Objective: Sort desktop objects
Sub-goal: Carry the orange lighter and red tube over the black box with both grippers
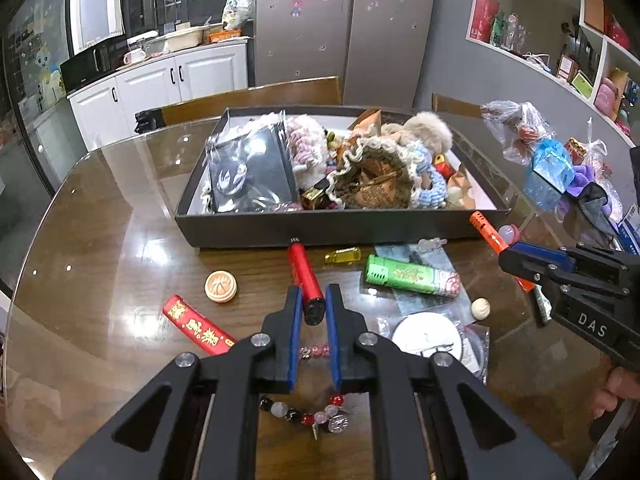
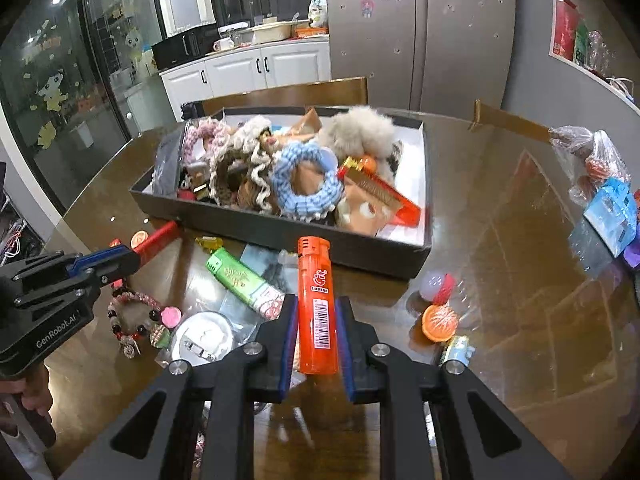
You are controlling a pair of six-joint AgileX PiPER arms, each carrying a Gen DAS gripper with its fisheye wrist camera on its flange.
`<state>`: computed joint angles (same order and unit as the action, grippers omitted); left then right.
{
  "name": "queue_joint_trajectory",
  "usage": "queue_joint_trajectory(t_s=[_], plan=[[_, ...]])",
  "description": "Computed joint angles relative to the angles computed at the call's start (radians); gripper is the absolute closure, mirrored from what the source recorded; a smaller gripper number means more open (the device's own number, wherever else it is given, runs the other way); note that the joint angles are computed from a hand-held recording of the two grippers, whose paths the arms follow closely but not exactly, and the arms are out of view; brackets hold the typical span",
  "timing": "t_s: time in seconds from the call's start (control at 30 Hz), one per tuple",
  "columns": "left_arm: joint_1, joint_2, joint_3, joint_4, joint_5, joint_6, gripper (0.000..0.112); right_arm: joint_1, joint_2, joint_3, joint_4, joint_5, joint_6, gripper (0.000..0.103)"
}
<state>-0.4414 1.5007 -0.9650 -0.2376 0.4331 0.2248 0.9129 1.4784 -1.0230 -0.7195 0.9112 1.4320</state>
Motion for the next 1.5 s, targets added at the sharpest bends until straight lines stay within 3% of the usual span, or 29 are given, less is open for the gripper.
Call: queue_joint_trajectory(t_s=[0.43,0.83,1.5], plan=[[0.014,0.003,-0.083,-0.111,0.068,0.097,0.101,-0.02,-0.036,-0.035,-0.008,0.046,-0.034,0.084],[0.016,0.061,-0.171,-0.095,0.086,0.081,0.101,-0.09,-0.016,-0.155,0.001,0.08,-0.179,0.084],[0.0,0.075,-0.289,-0.046,0.113,0.022,0.101,-0.187,-0.011,-0.196,0.054,0.039,-0.297,0.084]])
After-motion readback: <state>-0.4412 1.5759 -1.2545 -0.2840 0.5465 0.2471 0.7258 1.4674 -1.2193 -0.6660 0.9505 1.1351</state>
